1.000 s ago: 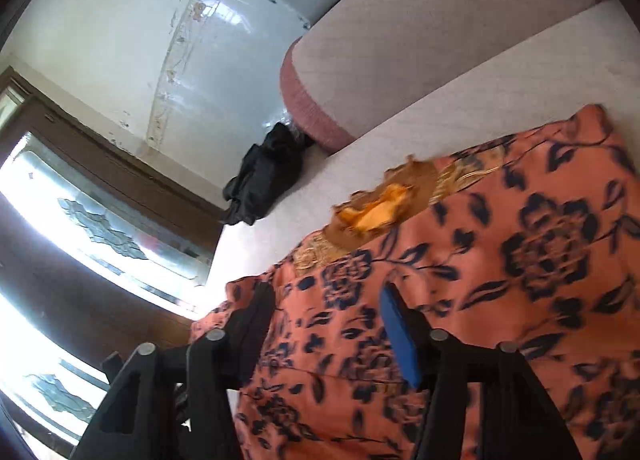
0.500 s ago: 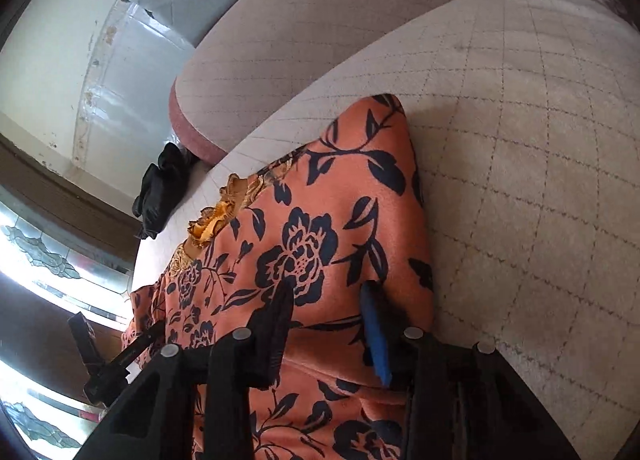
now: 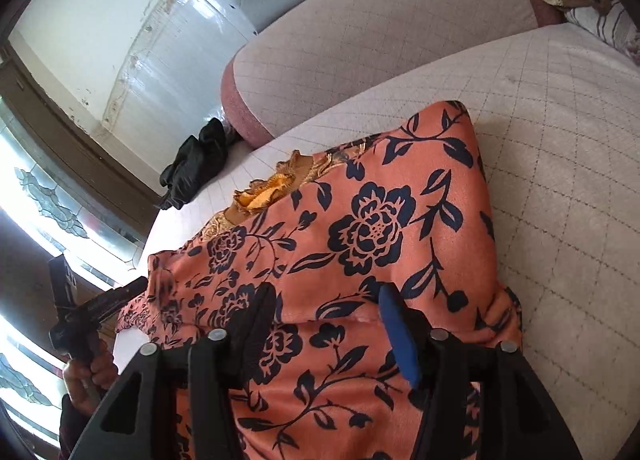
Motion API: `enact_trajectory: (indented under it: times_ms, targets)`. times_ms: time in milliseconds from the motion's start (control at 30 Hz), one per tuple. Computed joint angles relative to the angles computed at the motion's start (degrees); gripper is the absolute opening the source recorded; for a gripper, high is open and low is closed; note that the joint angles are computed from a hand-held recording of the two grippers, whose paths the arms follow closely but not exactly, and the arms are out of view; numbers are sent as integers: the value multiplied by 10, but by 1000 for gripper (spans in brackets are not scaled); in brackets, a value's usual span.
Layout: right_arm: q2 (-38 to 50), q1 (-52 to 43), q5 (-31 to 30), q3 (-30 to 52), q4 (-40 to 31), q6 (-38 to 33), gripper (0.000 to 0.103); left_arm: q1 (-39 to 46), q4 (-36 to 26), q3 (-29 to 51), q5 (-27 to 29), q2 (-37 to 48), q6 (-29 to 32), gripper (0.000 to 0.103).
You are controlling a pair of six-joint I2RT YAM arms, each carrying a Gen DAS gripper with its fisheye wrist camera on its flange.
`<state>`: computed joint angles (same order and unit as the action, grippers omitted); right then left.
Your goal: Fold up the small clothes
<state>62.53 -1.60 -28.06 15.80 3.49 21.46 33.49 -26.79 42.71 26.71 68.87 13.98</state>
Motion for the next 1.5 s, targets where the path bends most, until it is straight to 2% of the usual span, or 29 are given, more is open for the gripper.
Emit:
enact_trajectory:
  times_ms: [67, 133, 200, 267, 333, 400, 433, 533, 600, 633, 700, 733, 800, 833, 867, 967, 1067, 1267, 1400, 1500]
  targets:
    - [-72, 8, -9, -28, -31, -2, 60, 85, 23, 23, 11, 17, -21, 91]
    - [-121, 21, -17, -49, -54, -5, 60, 149, 32, 73, -16, 81, -49, 91]
    - [-133, 39, -24, -65, -55, -5, 60, 200, 57, 122, -72, 160, -95, 91]
    - [-117, 68, -8, -77, -28, -4, 60, 256, 62, 181, -94, 251, -146, 91]
    - [-90, 102, 25, -82, -3, -10, 60, 316, 9, 271, -51, 355, -190, 90]
    - [-53, 116, 31, -85, 29, -7, 60, 353, -20, 329, -4, 423, -227, 90]
    - [-44, 122, 37, -85, 37, -7, 60, 362, -25, 343, 9, 442, -237, 90]
    - [-18, 133, 47, -87, 65, -6, 60, 365, 14, 350, 34, 455, -249, 90]
    - [-8, 130, 43, -89, 80, -7, 61, 357, -6, 397, 47, 490, -243, 88]
    - [-6, 127, 39, -91, 83, -6, 61, 354, 4, 409, 41, 502, -248, 83]
    - [-2, 118, 27, -94, 91, -6, 61, 350, 16, 435, 30, 527, -250, 47]
    - [1, 113, 20, -94, 93, -5, 61, 349, 11, 452, 26, 542, -248, 40]
    - [6, 105, 10, -97, 102, -2, 61, 350, 12, 474, 29, 563, -251, 14]
    - [12, 102, 5, -97, 108, -2, 61, 352, 12, 481, 36, 571, -251, 9]
    - [18, 99, 0, -97, 113, -1, 61, 355, 12, 485, 48, 576, -253, 8]
    - [28, 92, -10, -97, 125, 2, 61, 346, 14, 484, 43, 565, -242, 7]
    - [28, 88, -15, -98, 128, 3, 61, 325, 26, 439, 53, 505, -212, 6]
    - [-7, 102, 6, -96, 95, 6, 61, 225, 41, 255, 45, 252, -123, 5]
    - [-54, 106, 19, -94, 59, 14, 61, 86, 9, 141, 23, 63, -98, 5]
    - [-98, 88, 1, -91, 36, 30, 61, -76, -35, 92, -3, -28, -133, 6]
